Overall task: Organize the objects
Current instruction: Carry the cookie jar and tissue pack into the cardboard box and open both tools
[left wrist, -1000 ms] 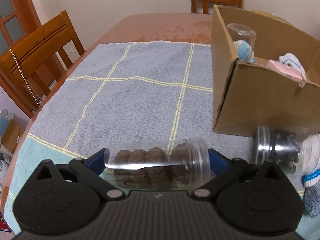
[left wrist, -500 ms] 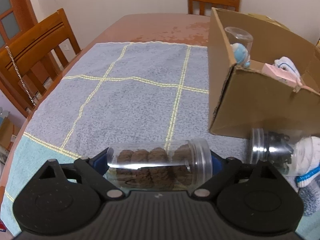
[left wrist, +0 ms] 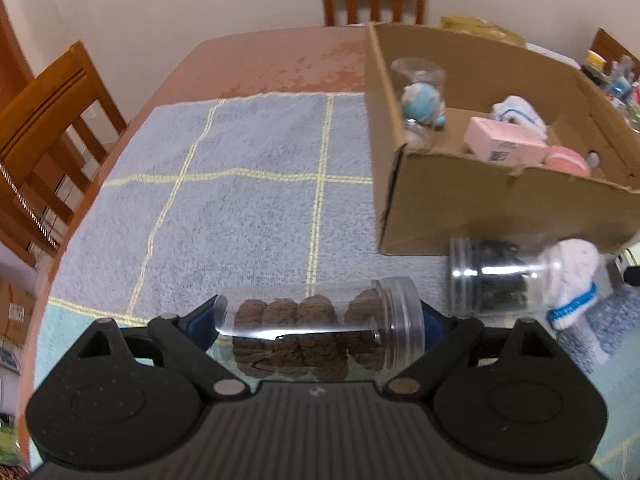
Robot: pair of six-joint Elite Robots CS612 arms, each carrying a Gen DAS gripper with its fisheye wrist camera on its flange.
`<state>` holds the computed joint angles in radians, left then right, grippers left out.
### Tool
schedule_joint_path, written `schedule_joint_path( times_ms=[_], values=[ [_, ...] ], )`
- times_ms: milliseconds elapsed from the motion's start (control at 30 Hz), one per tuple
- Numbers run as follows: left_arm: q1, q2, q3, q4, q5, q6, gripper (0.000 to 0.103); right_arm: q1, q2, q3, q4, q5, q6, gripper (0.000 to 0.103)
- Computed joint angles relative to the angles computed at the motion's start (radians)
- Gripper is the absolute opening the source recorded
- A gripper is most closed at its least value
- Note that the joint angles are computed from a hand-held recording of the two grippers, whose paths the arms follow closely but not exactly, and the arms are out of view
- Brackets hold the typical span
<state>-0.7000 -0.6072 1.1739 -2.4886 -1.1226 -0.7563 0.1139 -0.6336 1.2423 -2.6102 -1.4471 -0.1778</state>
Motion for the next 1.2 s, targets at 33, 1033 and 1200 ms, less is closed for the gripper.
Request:
schedule_joint_path(
  times_ms=[33,1033,1200],
  values=[
    [0.0,-0.006,0.006,-0.01,-0.007,0.011,0.093,-0.002,-0.008,0.008,-0.003,0.006,-0.004,0.069],
    [0.035,0.212,-0.568,0.03,-0.129,0.378,0.093,0.006,-0.051,-0.077,-0.045,0.15,-0.08,0.077],
    [0.047,0.316,-0.77,0.161,-0.138,0.384,0.093,0.007,-0.033,-0.105,-0.071,0.164,-0.042,0.102]
  ],
)
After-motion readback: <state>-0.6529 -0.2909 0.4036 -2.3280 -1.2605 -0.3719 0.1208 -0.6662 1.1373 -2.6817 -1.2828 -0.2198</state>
